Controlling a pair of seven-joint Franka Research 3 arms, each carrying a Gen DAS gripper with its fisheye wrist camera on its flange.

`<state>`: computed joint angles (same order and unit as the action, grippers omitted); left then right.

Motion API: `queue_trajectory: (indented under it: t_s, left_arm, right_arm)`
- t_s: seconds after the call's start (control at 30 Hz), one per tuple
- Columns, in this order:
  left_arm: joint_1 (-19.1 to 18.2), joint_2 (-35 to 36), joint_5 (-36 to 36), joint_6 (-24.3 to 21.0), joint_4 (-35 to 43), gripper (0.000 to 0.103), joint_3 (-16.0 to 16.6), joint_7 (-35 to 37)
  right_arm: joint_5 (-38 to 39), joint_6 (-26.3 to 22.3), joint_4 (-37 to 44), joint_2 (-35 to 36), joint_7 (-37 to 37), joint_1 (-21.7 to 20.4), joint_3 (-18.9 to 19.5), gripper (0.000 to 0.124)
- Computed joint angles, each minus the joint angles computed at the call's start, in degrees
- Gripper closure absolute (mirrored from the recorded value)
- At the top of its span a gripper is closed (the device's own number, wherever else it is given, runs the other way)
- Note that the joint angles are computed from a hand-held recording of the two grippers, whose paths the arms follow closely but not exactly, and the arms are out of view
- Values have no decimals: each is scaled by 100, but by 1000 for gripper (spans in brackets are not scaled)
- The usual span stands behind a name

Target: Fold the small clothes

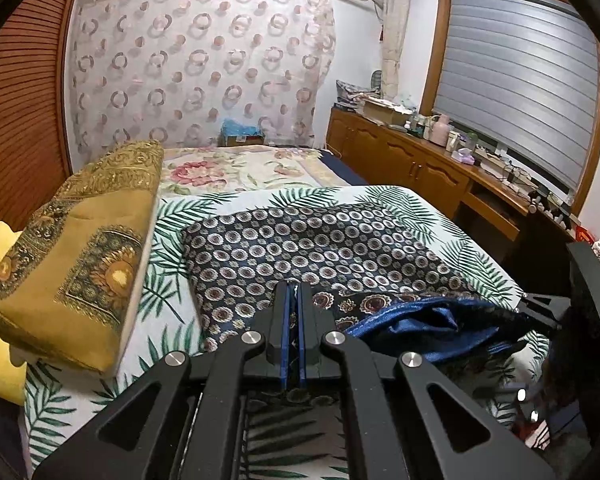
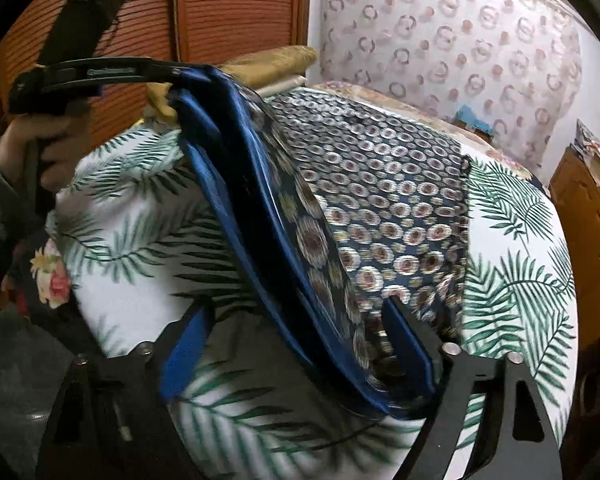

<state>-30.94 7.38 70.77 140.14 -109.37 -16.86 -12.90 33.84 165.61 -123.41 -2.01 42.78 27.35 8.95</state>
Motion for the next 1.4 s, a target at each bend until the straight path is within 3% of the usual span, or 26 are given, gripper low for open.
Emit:
queue_trajectory:
  t_s: [0.17,0.4,0.5,0.8,1.1,1.17,1.23,1.33,1.4]
  left_arm:
    - [80,-8,-9,115,-68,99,47,-41]
    - [194,70,-113,242,42,99,129,136]
    - [265,101,-240,311,119,99,176,272]
    - [393,364,-640,213,487,99,333,732]
    - [524,557,-1146,276,712,98,490,1120]
    - [557,566,-1276,371,698,90,512,1228]
    - [525,536,-1252,297,682,67,543,1213]
    - [539,437,-1164,348,578,60,560,1103]
    - [558,414,-1198,364,547,53,536,1113]
  right_arm:
    - [-249,-216,351,253,117,-161,-76,58]
    - [242,-940,1065,609,-377,-421,-67,104]
    - [246,-1046,1426,820,-395,-459,-32,112]
    - [730,-1468,3014,1828,-595,-783,136,116]
    - [-61,-2020,4813,3041,173,-744,130,117]
    - [-198,-2063,5037,3248,345,-722,134,117]
    - [-599,-2172,5526,3613,764,-698,158,117]
    - [-707,-2390,6052,3962,1098,-560,42,115]
    - [-852,-2419,6267,4099,1335,-510,3,103]
